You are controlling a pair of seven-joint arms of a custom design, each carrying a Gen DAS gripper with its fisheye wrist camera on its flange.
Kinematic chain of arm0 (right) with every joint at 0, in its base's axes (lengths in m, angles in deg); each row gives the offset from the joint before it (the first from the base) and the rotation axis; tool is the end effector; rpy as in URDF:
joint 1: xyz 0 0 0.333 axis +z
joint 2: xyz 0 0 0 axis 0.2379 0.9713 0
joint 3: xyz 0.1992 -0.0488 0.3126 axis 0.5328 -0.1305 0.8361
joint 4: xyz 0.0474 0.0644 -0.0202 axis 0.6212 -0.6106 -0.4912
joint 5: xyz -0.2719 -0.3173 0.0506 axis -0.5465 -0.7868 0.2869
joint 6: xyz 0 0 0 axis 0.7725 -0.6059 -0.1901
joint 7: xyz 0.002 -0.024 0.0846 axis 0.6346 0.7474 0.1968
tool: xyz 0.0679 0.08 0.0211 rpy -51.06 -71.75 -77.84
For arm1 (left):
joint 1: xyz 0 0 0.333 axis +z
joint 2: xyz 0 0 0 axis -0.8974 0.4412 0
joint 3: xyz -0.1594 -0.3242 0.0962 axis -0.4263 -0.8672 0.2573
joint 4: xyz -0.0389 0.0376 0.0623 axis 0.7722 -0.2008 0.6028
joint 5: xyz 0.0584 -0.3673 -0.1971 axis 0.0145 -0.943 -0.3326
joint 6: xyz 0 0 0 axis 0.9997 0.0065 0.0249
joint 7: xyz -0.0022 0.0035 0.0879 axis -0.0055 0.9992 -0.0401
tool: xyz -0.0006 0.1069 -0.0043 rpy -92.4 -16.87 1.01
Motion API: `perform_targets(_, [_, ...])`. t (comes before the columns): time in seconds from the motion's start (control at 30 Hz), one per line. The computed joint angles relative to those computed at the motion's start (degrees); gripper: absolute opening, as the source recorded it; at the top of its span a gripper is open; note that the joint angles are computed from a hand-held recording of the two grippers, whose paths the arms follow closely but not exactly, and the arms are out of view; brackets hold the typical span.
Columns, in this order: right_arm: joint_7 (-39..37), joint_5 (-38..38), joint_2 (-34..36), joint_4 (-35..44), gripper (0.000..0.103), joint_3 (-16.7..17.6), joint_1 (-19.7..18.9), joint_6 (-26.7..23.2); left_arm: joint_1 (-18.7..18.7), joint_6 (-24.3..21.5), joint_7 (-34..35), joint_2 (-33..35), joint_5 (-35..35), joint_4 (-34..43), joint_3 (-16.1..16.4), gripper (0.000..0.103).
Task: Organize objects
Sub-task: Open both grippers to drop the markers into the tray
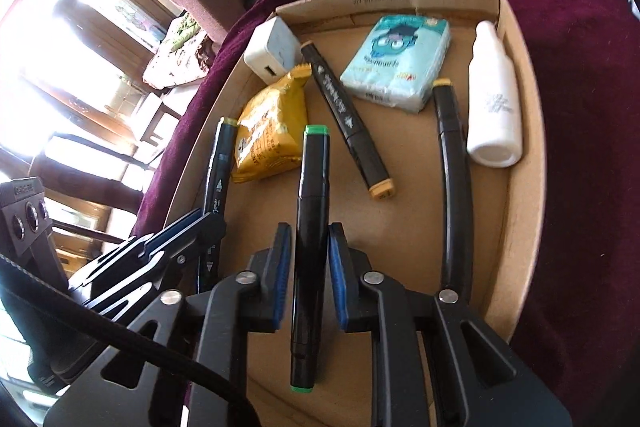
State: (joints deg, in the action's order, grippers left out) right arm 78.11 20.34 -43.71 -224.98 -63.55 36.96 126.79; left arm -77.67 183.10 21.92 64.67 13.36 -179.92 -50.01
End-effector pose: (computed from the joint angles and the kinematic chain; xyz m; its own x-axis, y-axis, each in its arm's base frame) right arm 0.4812 0.1817 0.4699 0.0856 -0.8858 -0.4561 -0.9217 0.1034 -0.3738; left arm 0.4839 -0.2101 0.4981 -0.2596 -0.9339 0.2460 -0.8310 0.0862 -0.5495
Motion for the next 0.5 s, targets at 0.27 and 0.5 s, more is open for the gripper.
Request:
perform_targets(0.27, [-0.7, 0.2, -0.9, -0.4, 0.035, -0.4, 0.5, 1.6, -3.8, 1.0, 10.2, -3.0, -13.9, -0.8, 3.5, 0.042])
perform_targets(0.5, [-2.0, 1.7, -4.0, -3.0, 0.05, -1.6, 1.2, 5.0, -6.6, 3.3, 18.6, -5.3, -27.5, -0.9, 5.3, 0.059])
